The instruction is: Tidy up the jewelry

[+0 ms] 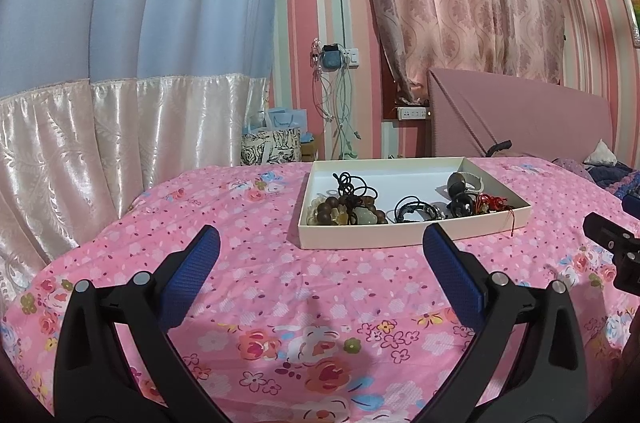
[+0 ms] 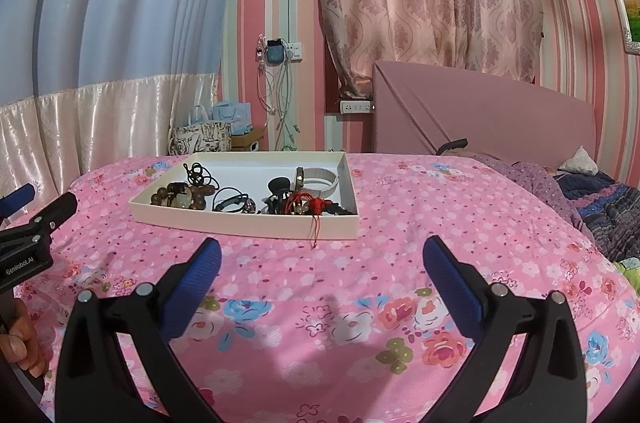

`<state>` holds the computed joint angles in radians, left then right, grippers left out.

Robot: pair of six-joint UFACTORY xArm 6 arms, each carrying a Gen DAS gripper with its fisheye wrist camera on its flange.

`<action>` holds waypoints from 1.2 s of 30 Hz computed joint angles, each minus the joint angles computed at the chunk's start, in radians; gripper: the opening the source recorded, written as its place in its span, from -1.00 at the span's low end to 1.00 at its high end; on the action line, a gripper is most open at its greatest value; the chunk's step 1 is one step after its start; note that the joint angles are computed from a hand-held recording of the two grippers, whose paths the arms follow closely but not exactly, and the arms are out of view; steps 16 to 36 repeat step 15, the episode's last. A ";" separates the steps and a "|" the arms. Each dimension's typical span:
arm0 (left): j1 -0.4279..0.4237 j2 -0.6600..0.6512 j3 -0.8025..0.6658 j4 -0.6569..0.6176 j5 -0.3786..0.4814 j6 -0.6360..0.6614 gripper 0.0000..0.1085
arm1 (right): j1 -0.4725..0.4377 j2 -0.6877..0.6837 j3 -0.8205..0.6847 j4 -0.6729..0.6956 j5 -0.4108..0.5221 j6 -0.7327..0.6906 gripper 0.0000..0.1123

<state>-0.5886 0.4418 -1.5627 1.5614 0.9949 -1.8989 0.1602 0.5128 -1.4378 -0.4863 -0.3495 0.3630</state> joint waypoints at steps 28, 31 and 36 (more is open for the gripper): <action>-0.005 -0.003 0.009 0.012 0.011 -0.019 0.85 | 0.001 0.013 -0.024 -0.024 0.010 0.035 0.79; -0.005 -0.003 0.009 0.012 0.011 -0.019 0.85 | 0.001 0.013 -0.024 -0.024 0.010 0.035 0.79; -0.005 -0.003 0.009 0.012 0.011 -0.019 0.85 | 0.001 0.013 -0.024 -0.024 0.010 0.035 0.79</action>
